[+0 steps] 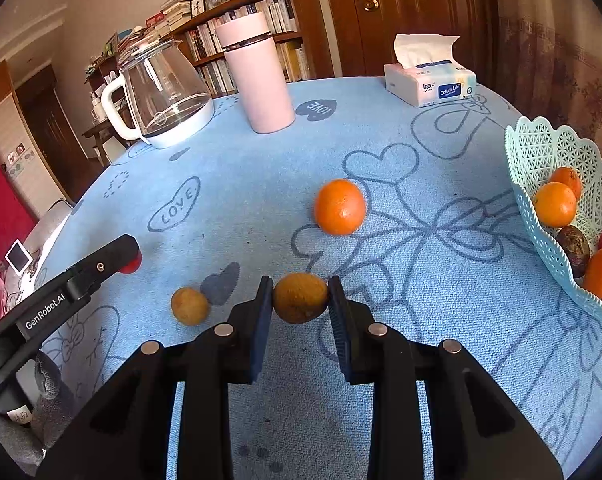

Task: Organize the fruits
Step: 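Grasp a brown kiwi with the right gripper while the left gripper holds the tomato, then carry the kiwi into the basket and open the right gripper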

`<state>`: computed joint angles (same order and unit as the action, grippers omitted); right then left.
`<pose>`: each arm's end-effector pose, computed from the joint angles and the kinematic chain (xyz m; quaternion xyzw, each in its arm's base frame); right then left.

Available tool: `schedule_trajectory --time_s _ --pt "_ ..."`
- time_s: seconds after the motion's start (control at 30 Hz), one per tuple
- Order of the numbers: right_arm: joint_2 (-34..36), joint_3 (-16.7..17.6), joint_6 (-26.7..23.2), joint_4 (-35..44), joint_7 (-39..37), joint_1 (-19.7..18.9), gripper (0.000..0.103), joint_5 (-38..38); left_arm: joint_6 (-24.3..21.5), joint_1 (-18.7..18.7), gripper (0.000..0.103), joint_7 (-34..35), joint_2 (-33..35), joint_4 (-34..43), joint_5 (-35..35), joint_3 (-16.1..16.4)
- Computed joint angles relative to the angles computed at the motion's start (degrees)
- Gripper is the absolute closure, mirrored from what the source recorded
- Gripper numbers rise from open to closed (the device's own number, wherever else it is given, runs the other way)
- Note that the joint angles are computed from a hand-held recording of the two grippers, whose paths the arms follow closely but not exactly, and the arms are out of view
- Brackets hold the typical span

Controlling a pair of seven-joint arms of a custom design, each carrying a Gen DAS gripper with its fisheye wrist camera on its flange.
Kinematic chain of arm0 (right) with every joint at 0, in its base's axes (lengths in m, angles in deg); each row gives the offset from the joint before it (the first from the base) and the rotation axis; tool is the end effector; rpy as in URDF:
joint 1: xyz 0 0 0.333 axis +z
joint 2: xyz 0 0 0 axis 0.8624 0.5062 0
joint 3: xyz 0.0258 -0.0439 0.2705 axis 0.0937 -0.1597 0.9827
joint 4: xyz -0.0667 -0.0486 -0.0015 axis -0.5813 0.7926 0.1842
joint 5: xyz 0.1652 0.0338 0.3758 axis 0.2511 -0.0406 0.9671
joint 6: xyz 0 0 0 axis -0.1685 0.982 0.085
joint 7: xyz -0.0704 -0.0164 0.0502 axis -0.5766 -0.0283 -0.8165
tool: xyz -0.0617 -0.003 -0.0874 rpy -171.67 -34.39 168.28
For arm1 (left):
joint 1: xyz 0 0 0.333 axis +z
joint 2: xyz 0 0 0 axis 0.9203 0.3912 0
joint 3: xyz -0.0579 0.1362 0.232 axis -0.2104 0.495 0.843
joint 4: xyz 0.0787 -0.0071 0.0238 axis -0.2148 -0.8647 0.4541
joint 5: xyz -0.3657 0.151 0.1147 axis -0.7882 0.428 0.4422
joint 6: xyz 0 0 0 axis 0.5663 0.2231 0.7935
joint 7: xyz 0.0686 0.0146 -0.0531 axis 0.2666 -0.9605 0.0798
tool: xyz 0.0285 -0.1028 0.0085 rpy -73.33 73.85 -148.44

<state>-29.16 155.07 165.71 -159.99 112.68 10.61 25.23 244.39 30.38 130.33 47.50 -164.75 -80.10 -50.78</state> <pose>0.4678 0.1810 0.3307 -0.5689 0.7196 -0.2240 0.3294 0.5289 -0.3211 0.3342 -0.5735 0.6924 -0.4111 0.1503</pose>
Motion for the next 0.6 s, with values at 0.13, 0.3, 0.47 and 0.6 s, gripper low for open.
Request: schedule_trajectory --time_s 0.13,0.3,0.47,0.6 --pt "-1.43 -3.8 0.11 -1.72 0.42 4.16 0.074 1.12 0.03 0.58 0.074 0.08 -0.02 0.0 0.23 -0.66" --pt "-3.9 -8.56 0.15 -4.06 1.06 9.22 0.074 2.75 0.11 0.94 0.074 0.39 -0.16 -0.17 0.32 -1.2" --pt "-6.63 -12.78 0.01 -6.47 1.37 13.66 0.074 4.2 0.24 1.27 0.074 0.81 -0.26 -0.29 0.42 -1.71" --pt "-9.0 -15.3 -0.1 -8.53 1.81 16.36 0.074 5.23 0.29 1.85 0.074 1.12 -0.31 -0.41 0.59 -2.46"
